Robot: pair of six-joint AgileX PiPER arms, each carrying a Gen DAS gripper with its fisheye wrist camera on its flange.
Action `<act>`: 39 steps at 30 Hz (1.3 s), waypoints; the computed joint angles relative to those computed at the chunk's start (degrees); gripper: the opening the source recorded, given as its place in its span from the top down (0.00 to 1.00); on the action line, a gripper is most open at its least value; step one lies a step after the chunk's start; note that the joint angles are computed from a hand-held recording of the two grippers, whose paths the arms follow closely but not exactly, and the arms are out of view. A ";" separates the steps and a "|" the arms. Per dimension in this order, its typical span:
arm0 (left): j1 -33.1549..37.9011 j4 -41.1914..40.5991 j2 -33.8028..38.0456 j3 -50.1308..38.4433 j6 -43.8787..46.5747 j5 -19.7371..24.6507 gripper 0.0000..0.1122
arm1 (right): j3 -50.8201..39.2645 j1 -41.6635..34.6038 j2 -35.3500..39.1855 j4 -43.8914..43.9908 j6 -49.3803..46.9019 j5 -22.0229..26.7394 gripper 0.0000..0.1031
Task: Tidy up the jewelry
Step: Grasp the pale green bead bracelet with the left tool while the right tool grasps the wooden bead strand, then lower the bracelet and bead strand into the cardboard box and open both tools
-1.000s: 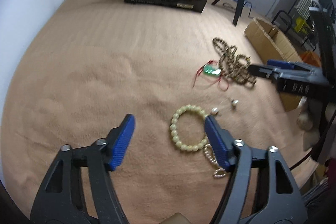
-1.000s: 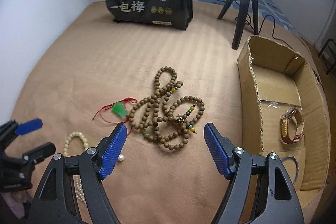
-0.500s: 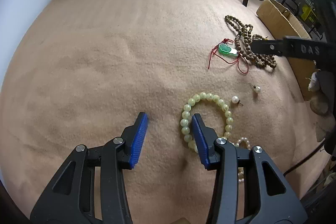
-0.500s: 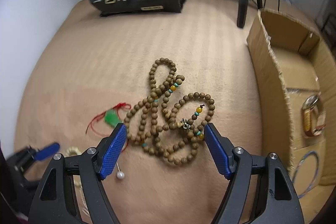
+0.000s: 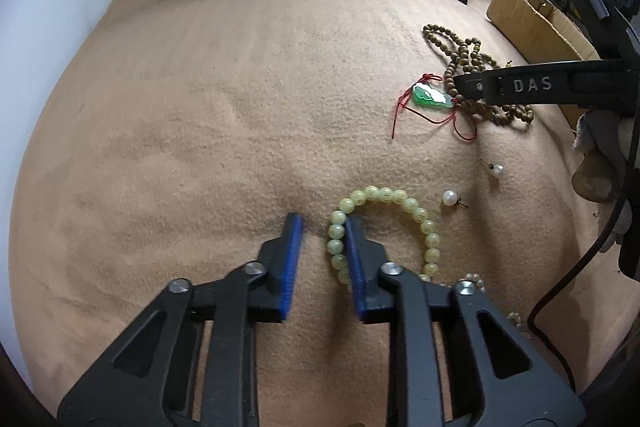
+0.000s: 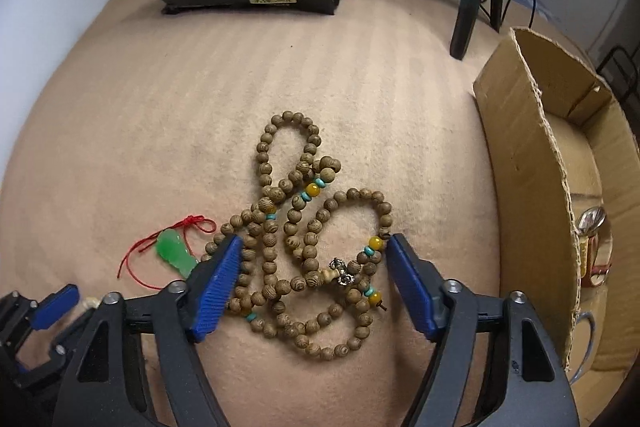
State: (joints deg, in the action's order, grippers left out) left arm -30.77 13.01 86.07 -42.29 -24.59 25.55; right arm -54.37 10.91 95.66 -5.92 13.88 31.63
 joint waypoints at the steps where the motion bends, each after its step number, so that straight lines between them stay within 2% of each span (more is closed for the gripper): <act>1: -0.30 0.49 0.06 -0.15 -0.58 0.17 0.91 | 0.33 -0.11 -0.31 0.95 -1.02 -0.44 0.50; 2: -0.48 0.49 0.18 -0.33 -0.71 0.28 0.92 | 0.48 -0.34 -0.61 2.18 -2.31 -0.59 0.57; 4: -0.79 0.43 0.34 -0.59 -1.14 0.53 0.94 | 0.72 -1.19 -1.13 5.42 -5.68 -0.67 0.79; 11: 0.51 -4.54 -0.98 -0.96 2.39 1.65 0.95 | 2.04 -3.44 -3.16 12.44 -13.41 0.01 0.84; 12: 0.80 -5.36 -1.53 -0.89 3.09 1.85 0.95 | 1.92 -3.89 -3.34 13.44 -14.21 0.17 0.90; 20: 1.51 -7.39 -7.01 -1.21 4.00 3.59 0.95 | 2.69 -5.56 -9.43 18.78 -18.66 1.89 0.89; 28: 0.87 -8.27 -11.74 -2.79 3.21 5.96 0.95 | 2.71 -6.53 -15.62 19.74 -19.11 4.23 0.89; 39: -0.75 -13.09 -16.47 -6.81 4.15 8.78 0.95 | 2.01 -11.83 -25.01 23.89 -24.58 9.64 0.90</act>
State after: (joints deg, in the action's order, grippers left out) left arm -31.52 -0.08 69.61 -49.10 -20.44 34.33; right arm -52.36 -0.92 70.66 17.97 -10.70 41.27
